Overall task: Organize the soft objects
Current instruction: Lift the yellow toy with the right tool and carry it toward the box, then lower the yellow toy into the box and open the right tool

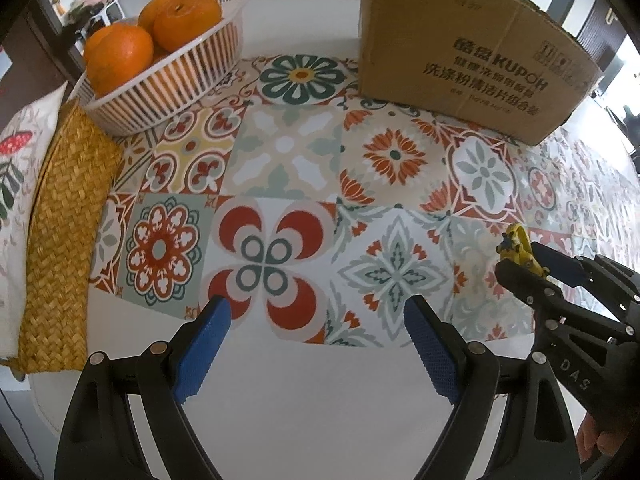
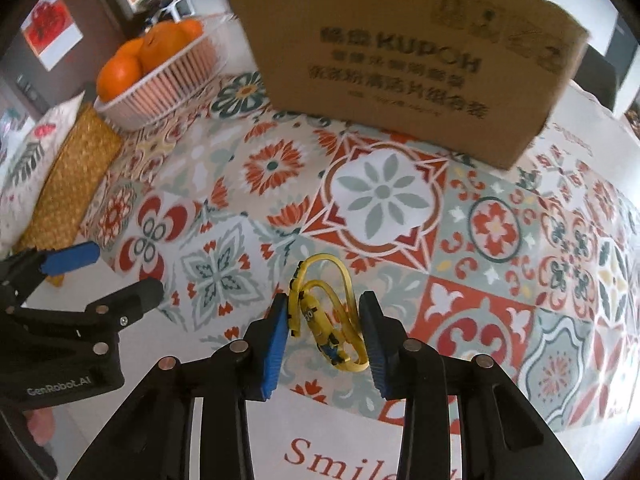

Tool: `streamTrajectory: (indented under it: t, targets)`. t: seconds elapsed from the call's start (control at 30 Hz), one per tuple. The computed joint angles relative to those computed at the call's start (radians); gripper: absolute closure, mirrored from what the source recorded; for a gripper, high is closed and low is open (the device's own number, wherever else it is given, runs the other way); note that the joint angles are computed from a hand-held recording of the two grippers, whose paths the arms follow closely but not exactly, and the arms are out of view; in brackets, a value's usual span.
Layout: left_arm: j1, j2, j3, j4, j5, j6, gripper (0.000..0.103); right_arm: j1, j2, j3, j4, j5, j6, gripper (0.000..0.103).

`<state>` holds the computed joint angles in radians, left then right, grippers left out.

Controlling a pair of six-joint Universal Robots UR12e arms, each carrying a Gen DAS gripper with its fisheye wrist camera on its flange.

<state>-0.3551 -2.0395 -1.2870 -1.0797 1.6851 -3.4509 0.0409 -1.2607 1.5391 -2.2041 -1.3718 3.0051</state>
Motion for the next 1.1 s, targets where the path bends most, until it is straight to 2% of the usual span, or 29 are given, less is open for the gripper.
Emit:
streamTrajectory:
  t: [0.33, 0.5, 0.9, 1.1]
  targets:
    - [-0.008, -0.007, 0.038, 0.050, 0.029, 0.060, 0.014, -0.015, -0.030, 0.014, -0.088, -0.001, 0.096, 0.066]
    - [-0.012, -0.009, 0.059, 0.095, 0.051, 0.092, 0.008, -0.015, -0.034, 0.004, -0.141, -0.006, 0.137, 0.066]
    - [-0.018, -0.012, 0.106, 0.209, 0.083, 0.155, 0.000, -0.027, -0.048, -0.020, -0.253, 0.004, 0.192, 0.066]
    - [-0.020, -0.011, 0.122, 0.272, 0.093, 0.180, 0.000, -0.031, -0.049, -0.034, -0.293, 0.011, 0.209, 0.066]
